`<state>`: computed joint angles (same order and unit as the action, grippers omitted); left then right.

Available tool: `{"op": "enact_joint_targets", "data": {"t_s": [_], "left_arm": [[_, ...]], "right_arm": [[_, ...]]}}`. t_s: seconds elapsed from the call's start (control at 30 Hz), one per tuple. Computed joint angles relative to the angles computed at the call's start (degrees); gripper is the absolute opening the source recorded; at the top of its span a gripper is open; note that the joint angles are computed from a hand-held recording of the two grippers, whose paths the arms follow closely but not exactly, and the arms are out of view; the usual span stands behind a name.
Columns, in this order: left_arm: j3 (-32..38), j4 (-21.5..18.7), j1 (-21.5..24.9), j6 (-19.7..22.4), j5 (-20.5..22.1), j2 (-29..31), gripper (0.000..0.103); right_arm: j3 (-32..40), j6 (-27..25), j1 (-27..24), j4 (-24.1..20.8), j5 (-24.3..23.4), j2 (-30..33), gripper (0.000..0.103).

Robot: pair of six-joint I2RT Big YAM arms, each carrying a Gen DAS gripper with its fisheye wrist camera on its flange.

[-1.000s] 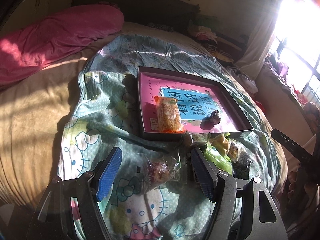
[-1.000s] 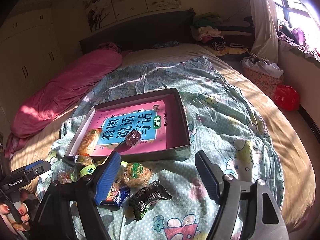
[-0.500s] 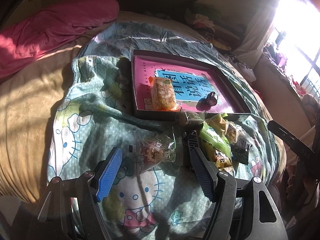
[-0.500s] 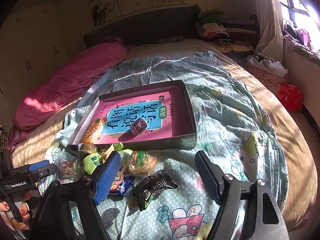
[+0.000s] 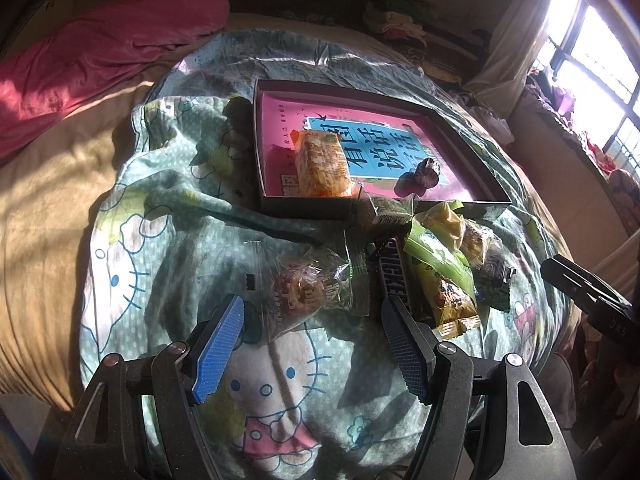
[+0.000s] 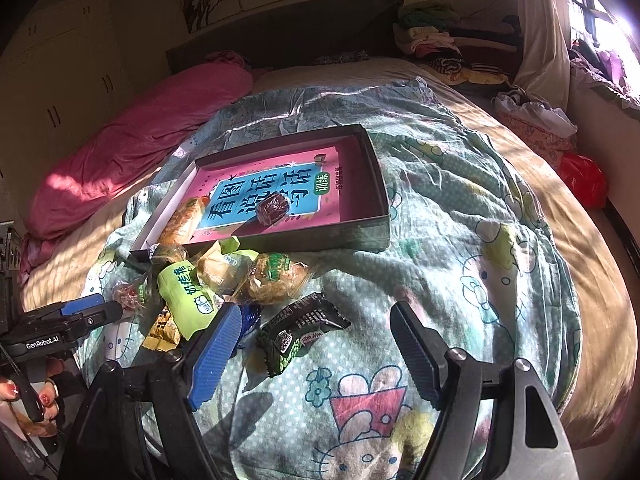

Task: Organize snacks
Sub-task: 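Move both open tools back to the snack pile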

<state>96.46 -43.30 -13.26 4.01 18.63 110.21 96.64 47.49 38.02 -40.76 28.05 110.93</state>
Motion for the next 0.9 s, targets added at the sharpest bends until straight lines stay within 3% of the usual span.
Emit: {"op": "enact_joint_targets", "data": {"t_s": [0.37,0.67,0.9], "left_arm": [[0.8,-0.3,-0.2,0.2,-0.2,0.9,0.073],[1.7,-1.1,-0.4,0.4,-0.2,1.9,0.073],[2.7,-1.5,-0.7,0.5,-0.5,3.0,0.073]], "right_arm": [[1.5,0.0,-0.2,-1.6,-4.3,2.5,0.077],[3.4,-5.3,-0.6,-3.3,-4.6,5.1,0.077],[2.7,-8.7,-1.8,-0.8,-5.3,5.9,0.079]]}}
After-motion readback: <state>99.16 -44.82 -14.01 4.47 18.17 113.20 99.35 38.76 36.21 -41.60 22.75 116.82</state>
